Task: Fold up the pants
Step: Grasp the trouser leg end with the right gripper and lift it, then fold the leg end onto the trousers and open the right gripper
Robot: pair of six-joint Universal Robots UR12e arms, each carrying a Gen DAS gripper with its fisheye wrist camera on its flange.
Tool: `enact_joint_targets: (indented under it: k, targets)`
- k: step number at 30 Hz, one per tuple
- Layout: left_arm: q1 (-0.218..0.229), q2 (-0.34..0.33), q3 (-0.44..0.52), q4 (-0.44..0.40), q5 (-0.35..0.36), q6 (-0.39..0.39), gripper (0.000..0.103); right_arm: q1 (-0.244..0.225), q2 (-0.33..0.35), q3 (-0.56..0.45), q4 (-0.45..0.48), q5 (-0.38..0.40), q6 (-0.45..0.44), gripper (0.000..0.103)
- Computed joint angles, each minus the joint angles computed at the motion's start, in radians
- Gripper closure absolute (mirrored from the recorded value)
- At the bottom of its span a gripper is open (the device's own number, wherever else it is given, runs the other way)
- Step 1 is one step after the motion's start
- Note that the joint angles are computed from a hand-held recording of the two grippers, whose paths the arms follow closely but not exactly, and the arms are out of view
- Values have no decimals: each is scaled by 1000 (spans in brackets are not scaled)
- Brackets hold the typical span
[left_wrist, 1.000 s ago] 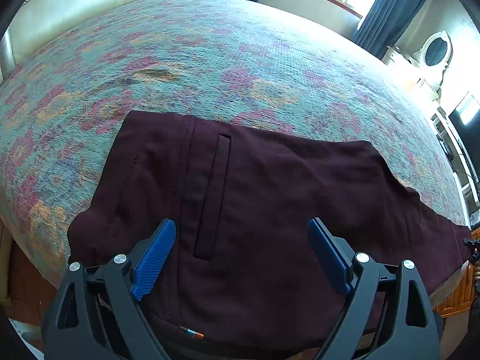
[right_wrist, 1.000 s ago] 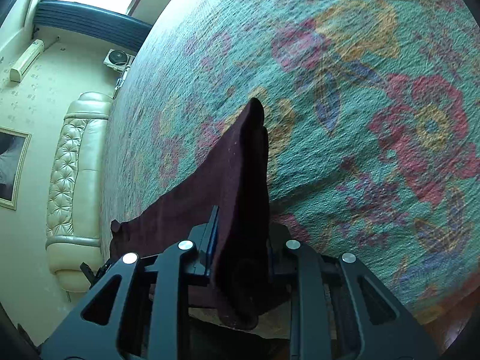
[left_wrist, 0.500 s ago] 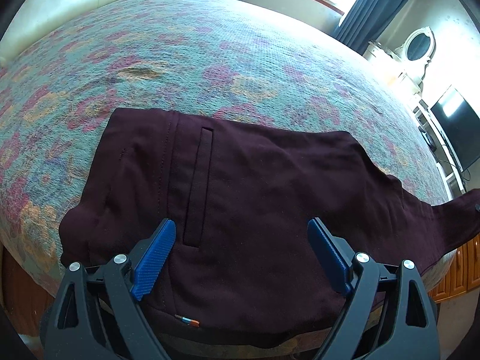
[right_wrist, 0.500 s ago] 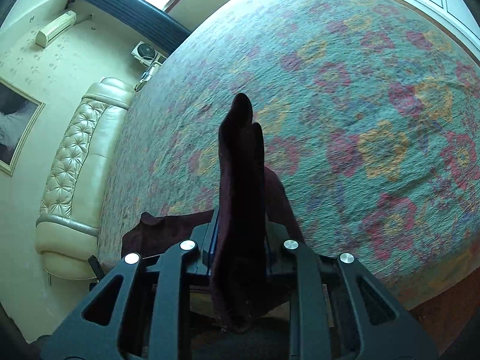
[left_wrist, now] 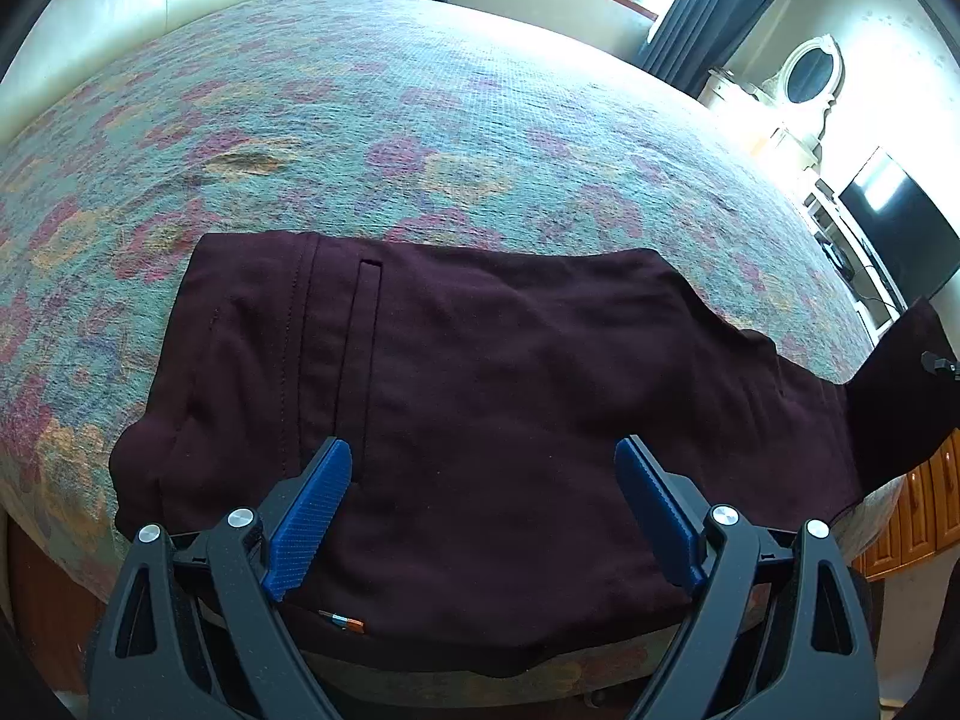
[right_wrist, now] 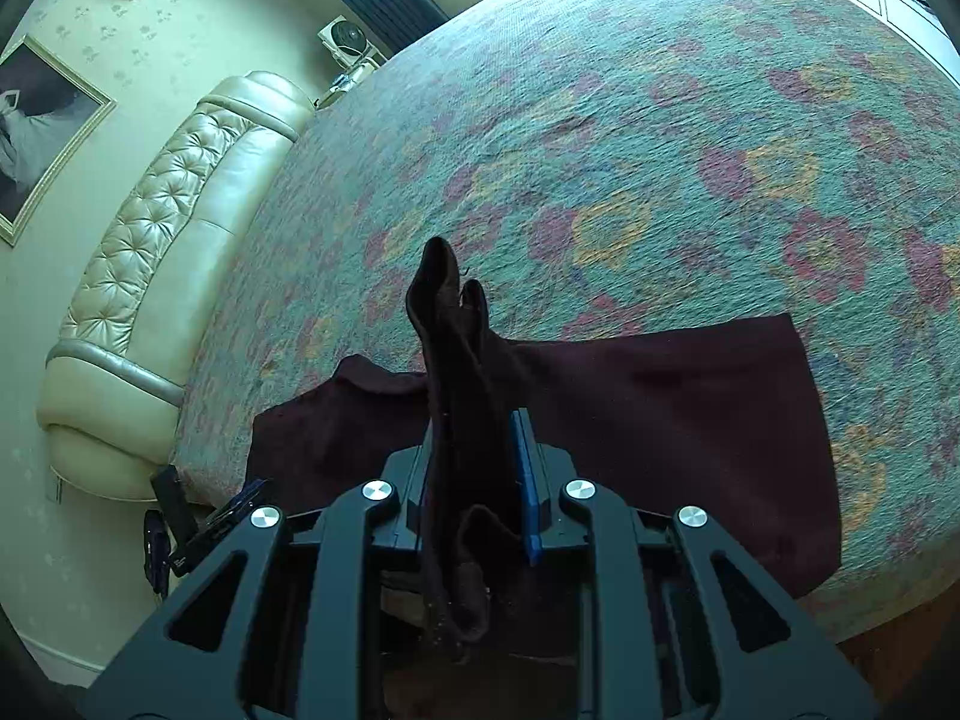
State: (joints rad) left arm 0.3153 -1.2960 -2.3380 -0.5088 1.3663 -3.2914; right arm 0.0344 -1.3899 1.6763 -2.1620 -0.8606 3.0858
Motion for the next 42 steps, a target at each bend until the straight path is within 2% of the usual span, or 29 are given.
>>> enact_joint_targets:
  k: [2, 3, 5, 6, 12, 14, 16, 19, 22, 24, 29, 31, 33, 36, 38, 42]
  targets:
    - [-3, -2, 2, -2, 0, 4, 15, 21, 9, 9, -13, 25, 20, 95]
    - [-4, -3, 3, -4, 0, 4, 15, 37, 13, 7, -5, 6, 30, 95]
    - [-6, -3, 1, -7, -3, 4, 15, 84, 21, 4, -31, -125, 21, 95]
    - [-7, -4, 2, -10, -3, 5, 15, 99, 30, 3, -25, -158, 26, 95]
    - [-4, -2, 1, -13, -20, 7, 15, 141, 37, 32, -29, -243, -11, 93]
    - [-5, -2, 2, -13, -18, 7, 15, 136, 37, 33, -6, -208, -17, 78]
    - [-3, -1, 2, -17, -22, 3, 15, 125, 31, 39, -6, -175, 8, 69]
    - [2, 0, 3, -25, -30, -3, 15, 122, 14, 56, -71, -222, 68, 66]
    - [4, -1, 3, -24, -33, -6, 15, 136, 12, 57, -51, -272, 72, 65]
    - [4, -1, 3, -24, -32, -6, 15, 164, 9, 63, -66, -352, 66, 63]
    - [4, -1, 2, -23, -33, -7, 15, 245, 15, 76, -133, -556, 34, 35]
    - [4, -1, 1, -22, -37, -9, 15, 273, 21, 76, -144, -625, 5, 29]
    - [4, -1, 1, -23, -39, -9, 15, 289, 25, 82, -163, -674, -8, 29]
    - [9, 2, -1, -26, -51, -9, 15, 283, 23, 90, -169, -676, 7, 31]
    - [11, 2, -1, -26, -57, -10, 15, 276, 23, 88, -161, -677, 10, 41]
    - [10, 3, -3, -27, -58, -12, 15, 264, 17, 88, -146, -650, -2, 44]
